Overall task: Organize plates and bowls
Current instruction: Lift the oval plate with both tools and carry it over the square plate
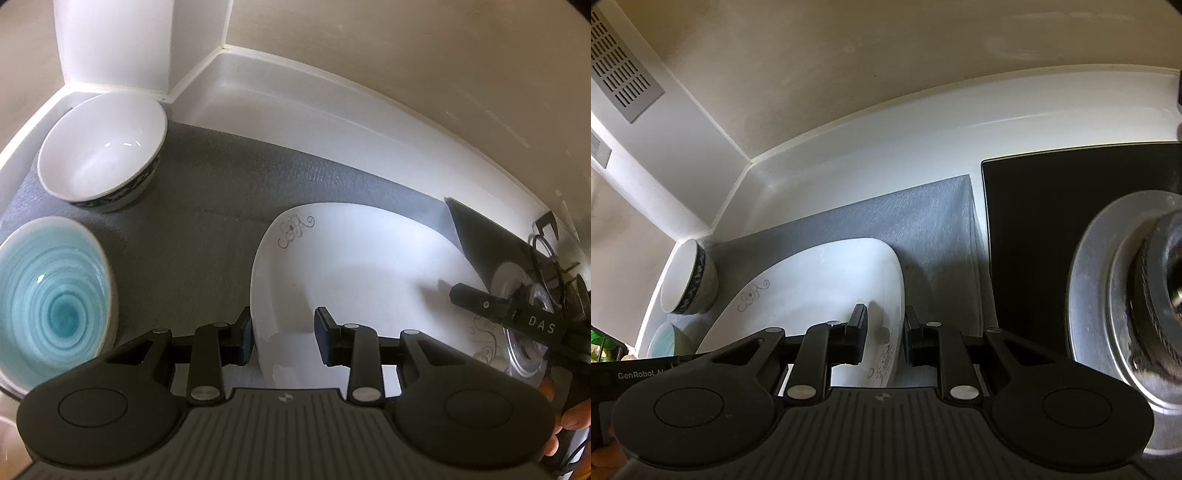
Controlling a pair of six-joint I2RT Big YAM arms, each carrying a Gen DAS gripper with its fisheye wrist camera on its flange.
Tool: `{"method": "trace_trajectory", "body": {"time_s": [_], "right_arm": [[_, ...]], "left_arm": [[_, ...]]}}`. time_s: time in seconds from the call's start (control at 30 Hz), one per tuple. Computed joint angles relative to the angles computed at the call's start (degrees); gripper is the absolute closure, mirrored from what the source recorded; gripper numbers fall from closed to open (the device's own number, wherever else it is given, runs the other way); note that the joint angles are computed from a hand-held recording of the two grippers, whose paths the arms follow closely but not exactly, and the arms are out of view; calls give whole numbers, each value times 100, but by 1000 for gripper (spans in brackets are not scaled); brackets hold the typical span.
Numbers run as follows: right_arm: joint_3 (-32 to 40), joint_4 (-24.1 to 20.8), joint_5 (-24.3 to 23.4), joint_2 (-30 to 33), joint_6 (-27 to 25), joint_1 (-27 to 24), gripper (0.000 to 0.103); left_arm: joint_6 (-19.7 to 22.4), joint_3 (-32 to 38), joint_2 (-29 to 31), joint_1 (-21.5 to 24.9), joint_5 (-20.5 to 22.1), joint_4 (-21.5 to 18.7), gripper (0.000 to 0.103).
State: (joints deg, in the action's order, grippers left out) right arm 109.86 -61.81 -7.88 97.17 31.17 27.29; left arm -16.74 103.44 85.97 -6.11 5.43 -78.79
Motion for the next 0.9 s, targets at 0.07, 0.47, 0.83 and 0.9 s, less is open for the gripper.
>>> {"method": "trace_trajectory", "body": {"time_s": [0.07,0.47,0.83,0.9], "right_arm": [[-102,-3,55,-116,27,38,81],[-979,14,517,-1073,363,403,81],[-1989,0,1023,-2029,1030,954,81],[-2137,17,1107,-2134,1152,1031,81]], "left_arm": [[24,-99,-130,-20,34,-25,66],[274,-794,-945,-10,226,-183,66],[553,-1434,-1722,-170,198,-437,66],[586,-1576,-1851,-221,179,-462,66]]}}
